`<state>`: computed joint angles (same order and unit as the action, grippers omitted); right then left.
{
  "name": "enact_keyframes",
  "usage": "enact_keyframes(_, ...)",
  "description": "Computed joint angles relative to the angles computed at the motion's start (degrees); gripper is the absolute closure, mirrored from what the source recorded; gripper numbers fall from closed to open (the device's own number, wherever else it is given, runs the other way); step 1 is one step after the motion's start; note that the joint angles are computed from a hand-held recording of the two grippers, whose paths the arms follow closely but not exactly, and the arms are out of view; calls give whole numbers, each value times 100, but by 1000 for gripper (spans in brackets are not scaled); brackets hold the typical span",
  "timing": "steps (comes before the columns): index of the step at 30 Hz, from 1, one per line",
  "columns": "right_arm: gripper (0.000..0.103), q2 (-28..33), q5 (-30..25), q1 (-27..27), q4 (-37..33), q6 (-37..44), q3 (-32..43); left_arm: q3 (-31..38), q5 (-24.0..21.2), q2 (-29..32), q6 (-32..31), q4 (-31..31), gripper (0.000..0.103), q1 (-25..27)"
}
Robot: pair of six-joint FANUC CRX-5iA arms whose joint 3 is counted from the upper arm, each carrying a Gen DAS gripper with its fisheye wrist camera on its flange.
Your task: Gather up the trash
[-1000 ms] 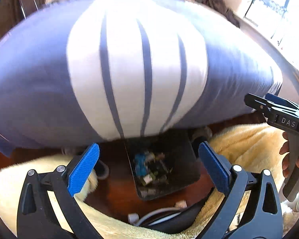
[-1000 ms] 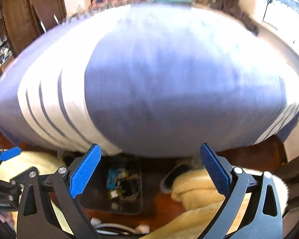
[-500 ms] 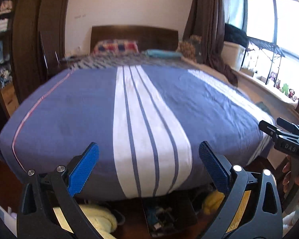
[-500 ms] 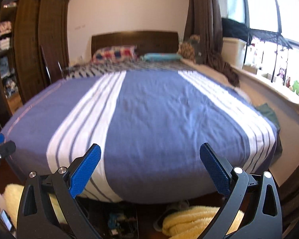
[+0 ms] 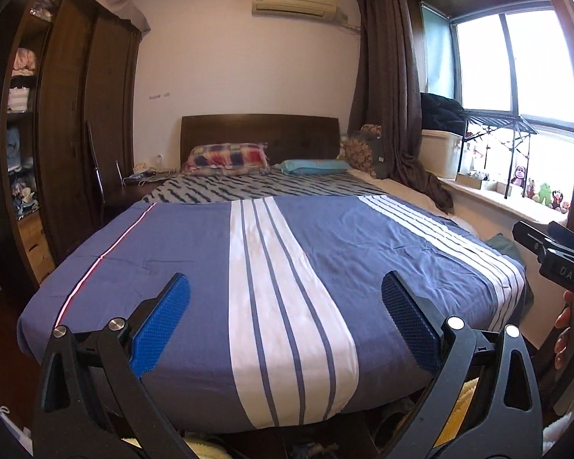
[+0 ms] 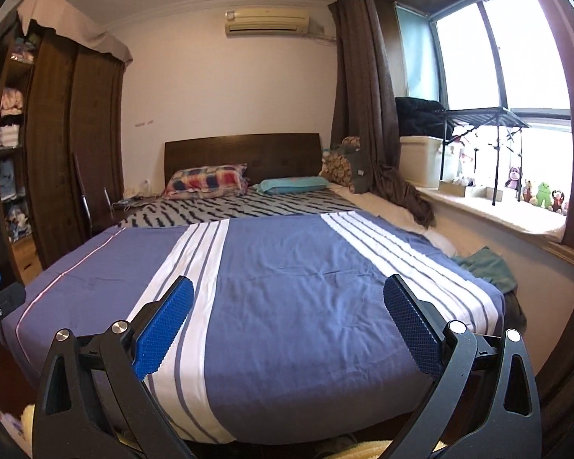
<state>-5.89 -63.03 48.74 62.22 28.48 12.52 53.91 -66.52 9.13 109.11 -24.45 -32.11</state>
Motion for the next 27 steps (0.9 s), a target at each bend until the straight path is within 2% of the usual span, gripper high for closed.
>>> enact_keyframes(5, 3, 4, 1, 29, -15, -19, 19, -15, 38, -52, 29, -79, 8, -88)
enact_keyframes(27, 3, 20, 28, 159, -163, 38, 85, -145, 93, -132, 92, 80, 8, 91)
